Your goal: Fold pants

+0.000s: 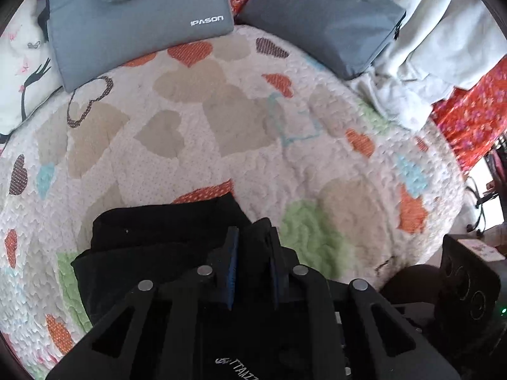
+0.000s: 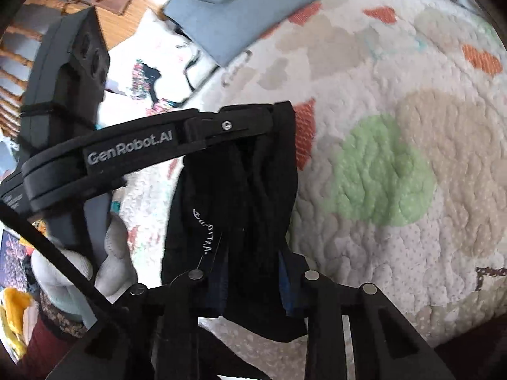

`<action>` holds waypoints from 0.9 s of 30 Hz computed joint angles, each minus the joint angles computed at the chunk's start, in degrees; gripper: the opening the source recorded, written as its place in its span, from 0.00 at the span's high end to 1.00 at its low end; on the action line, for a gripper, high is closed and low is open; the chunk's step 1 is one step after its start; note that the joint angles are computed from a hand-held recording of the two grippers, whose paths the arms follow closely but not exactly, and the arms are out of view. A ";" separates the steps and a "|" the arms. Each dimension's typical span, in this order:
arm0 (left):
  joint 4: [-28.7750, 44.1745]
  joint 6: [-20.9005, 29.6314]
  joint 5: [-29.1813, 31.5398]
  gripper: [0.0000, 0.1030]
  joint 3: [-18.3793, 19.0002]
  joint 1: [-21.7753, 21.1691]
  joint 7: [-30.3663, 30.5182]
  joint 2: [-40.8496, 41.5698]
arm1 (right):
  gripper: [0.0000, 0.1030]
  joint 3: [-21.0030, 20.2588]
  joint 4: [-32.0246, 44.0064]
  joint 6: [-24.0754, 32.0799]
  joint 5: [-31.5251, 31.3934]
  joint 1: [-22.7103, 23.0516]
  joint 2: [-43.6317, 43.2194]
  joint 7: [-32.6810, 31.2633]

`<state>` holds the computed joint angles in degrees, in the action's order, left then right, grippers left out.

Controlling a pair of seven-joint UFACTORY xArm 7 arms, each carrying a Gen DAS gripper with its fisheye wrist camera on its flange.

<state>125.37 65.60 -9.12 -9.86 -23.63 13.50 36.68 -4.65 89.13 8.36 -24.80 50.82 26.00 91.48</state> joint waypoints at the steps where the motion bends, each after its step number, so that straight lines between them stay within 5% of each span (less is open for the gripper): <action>1: 1.13 0.66 -0.14 0.85 -0.19 -0.17 -0.12 0.52 | 0.73 -0.65 -0.88 -0.30 -0.37 0.46 -0.66 0.69; 10: 11.85 5.63 4.08 0.72 2.03 -4.87 -5.49 9.96 | 0.58 -2.81 -8.78 -1.36 -2.29 2.00 -3.42 9.08; 13: 13.39 6.76 1.81 0.72 0.82 -3.60 -6.28 9.79 | 0.51 -2.34 -8.81 4.36 -5.90 2.39 -5.95 9.70; 16: 3.43 1.42 -4.55 0.68 -1.73 1.16 -4.92 1.79 | 0.42 -2.84 -10.20 7.85 -11.35 3.05 -8.87 13.66; 20: -11.71 -6.91 -11.59 0.41 -2.24 6.99 -3.14 -9.72 | 0.38 -1.47 -12.08 10.58 -15.59 1.99 -11.79 16.79; 27: -33.72 -15.65 -21.06 0.39 0.91 14.67 -3.24 -23.36 | 0.36 3.86 -11.36 11.06 -15.62 -3.37 -10.89 17.03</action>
